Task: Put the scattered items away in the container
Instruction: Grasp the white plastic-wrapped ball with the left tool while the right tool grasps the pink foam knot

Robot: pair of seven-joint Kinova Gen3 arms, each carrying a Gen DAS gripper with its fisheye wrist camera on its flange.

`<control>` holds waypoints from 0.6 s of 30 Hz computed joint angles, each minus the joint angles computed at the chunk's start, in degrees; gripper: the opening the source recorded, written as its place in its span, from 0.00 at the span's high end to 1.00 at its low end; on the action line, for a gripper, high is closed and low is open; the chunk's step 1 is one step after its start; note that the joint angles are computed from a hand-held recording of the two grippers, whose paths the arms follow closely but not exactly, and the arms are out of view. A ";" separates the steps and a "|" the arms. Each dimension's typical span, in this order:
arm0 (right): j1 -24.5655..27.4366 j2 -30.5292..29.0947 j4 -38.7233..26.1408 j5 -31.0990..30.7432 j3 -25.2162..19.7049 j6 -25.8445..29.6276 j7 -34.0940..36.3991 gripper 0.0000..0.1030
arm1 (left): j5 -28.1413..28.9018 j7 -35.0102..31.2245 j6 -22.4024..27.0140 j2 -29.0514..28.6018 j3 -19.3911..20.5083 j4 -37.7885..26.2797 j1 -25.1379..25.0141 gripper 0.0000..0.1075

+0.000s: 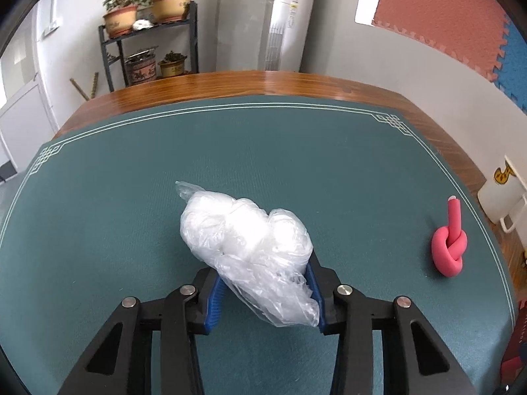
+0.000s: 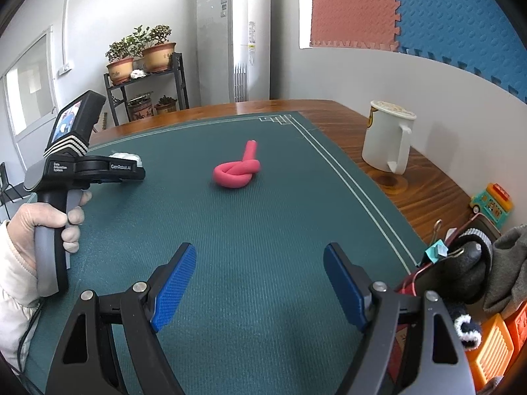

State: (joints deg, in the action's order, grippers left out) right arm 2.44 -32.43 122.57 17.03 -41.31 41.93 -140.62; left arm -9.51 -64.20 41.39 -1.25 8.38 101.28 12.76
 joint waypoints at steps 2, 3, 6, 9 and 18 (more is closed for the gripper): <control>-0.11 -0.31 0.18 0.10 -0.05 -0.43 0.18 0.20 | 0.58 -0.35 0.10 -1.56 -0.30 0.82 -0.27 0.61; -0.10 -0.45 0.25 0.12 -0.12 -0.61 0.31 0.20 | 0.90 -0.55 0.15 -2.33 -0.38 1.21 -0.48 0.61; 0.24 -0.67 0.26 0.06 -0.50 -0.87 0.66 0.20 | 0.19 -0.05 0.97 -5.32 0.47 2.98 -0.82 0.61; 0.60 -0.73 0.27 -0.19 -0.56 -1.19 0.96 0.20 | -0.03 -0.19 2.16 -8.37 1.32 4.95 -1.40 0.61; -7.36 10.16 -7.78 -4.66 8.60 4.61 4.28 0.19 | 0.57 -1.41 2.12 -12.54 3.04 8.27 -2.19 0.61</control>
